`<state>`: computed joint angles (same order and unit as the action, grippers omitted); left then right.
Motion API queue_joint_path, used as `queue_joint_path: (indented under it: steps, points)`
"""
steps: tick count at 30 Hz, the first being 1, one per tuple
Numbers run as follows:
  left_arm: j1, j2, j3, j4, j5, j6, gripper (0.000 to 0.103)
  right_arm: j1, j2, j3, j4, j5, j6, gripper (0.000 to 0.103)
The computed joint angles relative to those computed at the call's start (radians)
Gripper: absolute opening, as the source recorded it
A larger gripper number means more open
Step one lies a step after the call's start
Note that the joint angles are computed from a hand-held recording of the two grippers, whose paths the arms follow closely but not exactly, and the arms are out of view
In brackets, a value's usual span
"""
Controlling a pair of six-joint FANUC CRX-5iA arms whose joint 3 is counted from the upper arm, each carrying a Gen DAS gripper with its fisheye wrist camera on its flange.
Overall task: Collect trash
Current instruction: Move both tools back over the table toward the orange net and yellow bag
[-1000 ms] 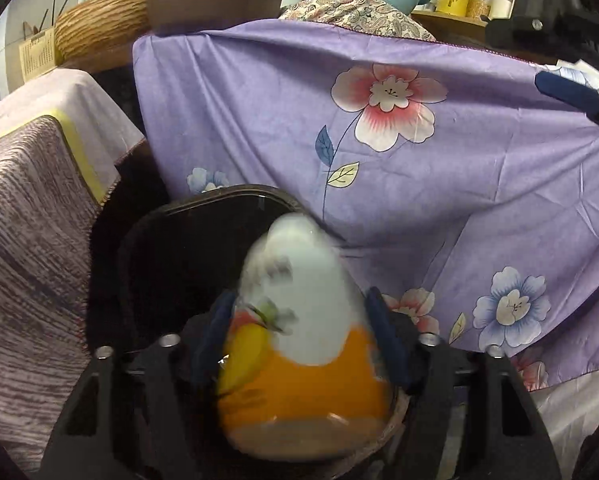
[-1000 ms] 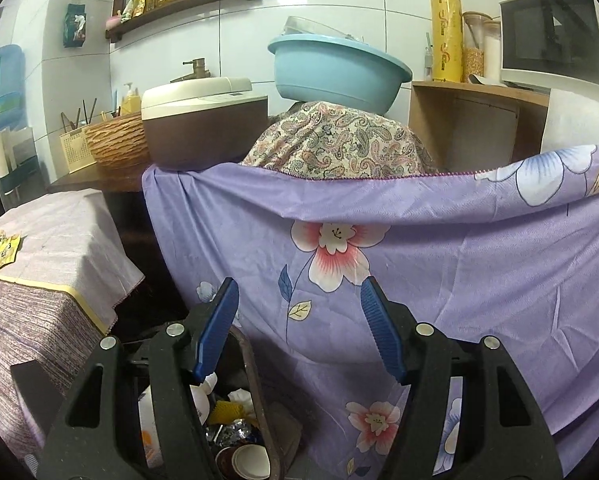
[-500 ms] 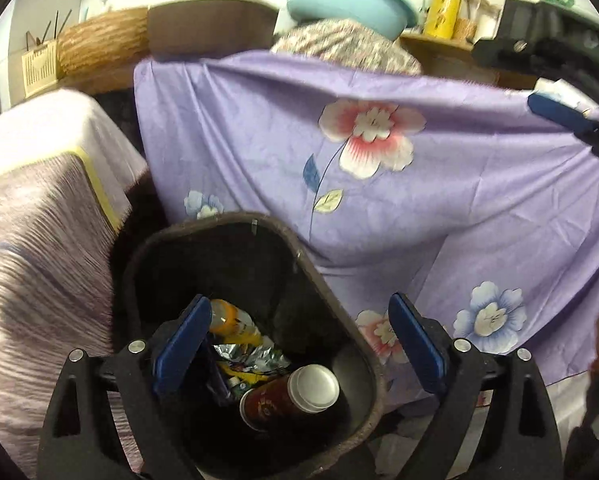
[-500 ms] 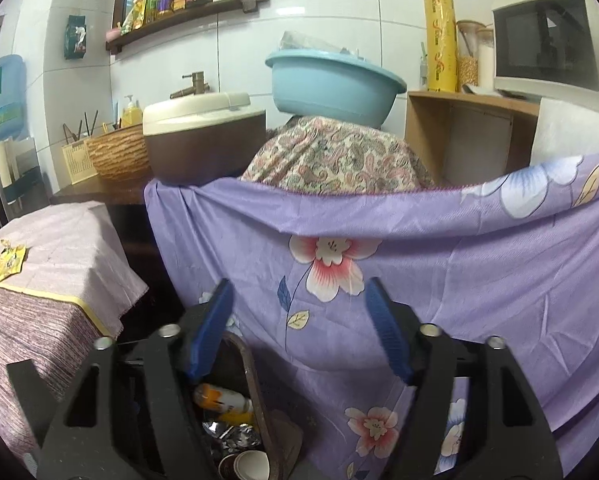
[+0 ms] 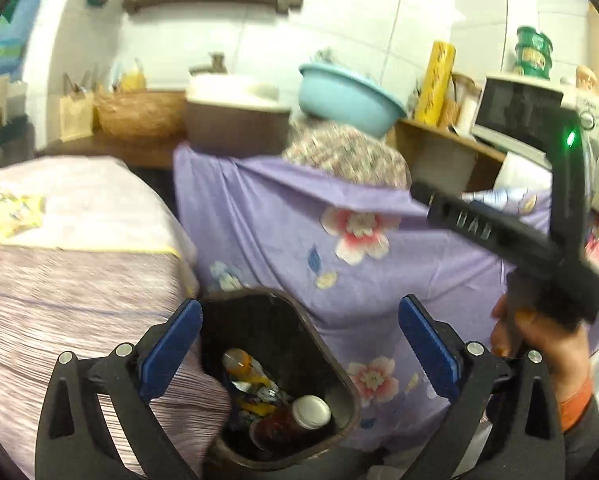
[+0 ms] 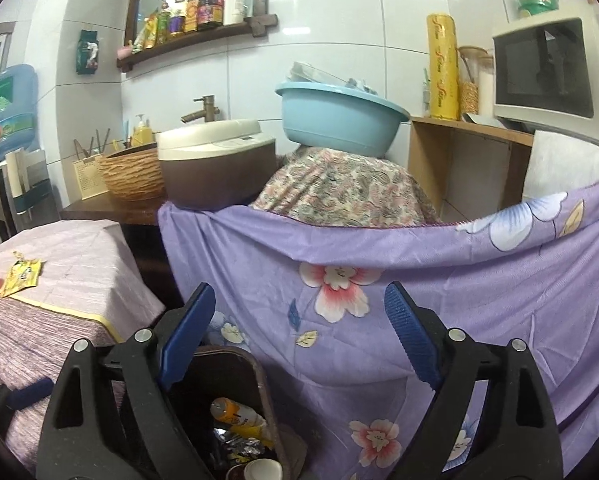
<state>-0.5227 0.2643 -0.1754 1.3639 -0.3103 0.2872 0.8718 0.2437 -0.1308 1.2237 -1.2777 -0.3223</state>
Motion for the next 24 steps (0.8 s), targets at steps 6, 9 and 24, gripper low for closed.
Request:
queue_joint_path:
  steps: [6, 9, 24]
  points:
    - [0.048, -0.066, -0.027, 0.037, 0.043, -0.058, 0.098, 0.011, 0.044, 0.062, 0.032, 0.074, 0.027, 0.095]
    - [0.107, -0.081, -0.016, -0.106, 0.058, 0.043, 0.098, 0.017, 0.091, 0.124, 0.033, 0.127, 0.074, 0.095]
    - [0.380, -0.136, 0.026, -0.625, 0.005, 0.443, 0.098, 0.048, 0.336, 0.472, -0.080, 0.326, 0.346, 0.096]
